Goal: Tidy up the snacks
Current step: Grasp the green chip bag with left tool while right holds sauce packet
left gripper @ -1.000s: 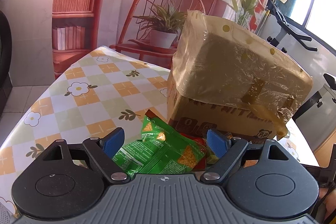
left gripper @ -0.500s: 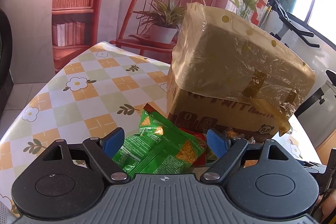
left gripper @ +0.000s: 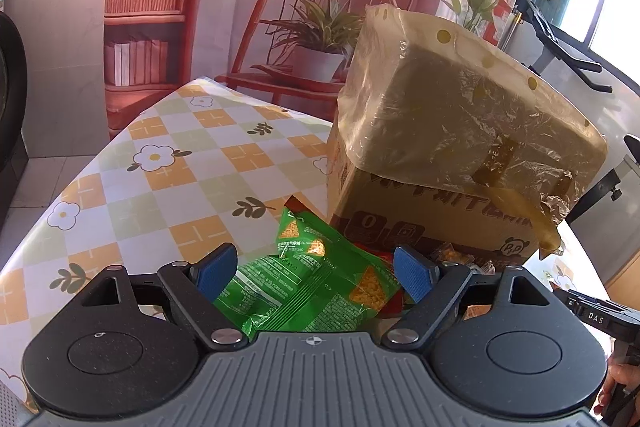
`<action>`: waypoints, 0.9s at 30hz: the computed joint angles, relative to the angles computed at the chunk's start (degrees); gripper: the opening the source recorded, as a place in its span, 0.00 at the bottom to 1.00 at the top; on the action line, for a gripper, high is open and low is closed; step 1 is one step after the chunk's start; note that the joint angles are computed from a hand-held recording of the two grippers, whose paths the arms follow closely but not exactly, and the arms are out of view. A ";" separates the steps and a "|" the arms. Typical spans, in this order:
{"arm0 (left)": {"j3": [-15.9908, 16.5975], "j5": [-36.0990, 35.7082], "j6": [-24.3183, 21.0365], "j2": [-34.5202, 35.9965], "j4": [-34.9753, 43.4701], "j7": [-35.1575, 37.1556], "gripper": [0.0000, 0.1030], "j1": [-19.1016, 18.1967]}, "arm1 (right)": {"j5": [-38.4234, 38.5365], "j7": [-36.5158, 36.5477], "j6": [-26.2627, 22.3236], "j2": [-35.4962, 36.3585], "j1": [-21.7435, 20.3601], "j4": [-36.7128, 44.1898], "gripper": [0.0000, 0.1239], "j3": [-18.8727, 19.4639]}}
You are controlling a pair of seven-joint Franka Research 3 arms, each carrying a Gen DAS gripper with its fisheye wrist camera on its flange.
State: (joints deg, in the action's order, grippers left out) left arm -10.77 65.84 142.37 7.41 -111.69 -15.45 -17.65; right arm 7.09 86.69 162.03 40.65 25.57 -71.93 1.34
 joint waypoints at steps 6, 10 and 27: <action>0.39 -0.61 0.19 -0.85 -1.28 2.68 0.84 1.04 | 4.44 -4.08 1.67 -0.41 -2.69 0.46 0.28 4.70; 0.97 0.11 3.80 -0.20 -1.62 5.45 0.85 2.41 | 7.84 -8.75 2.47 -1.13 -4.24 -0.17 0.28 7.96; 5.80 -6.48 17.17 9.21 2.58 23.46 0.96 1.54 | 13.77 -14.11 2.84 -2.98 -4.57 -2.51 0.28 9.08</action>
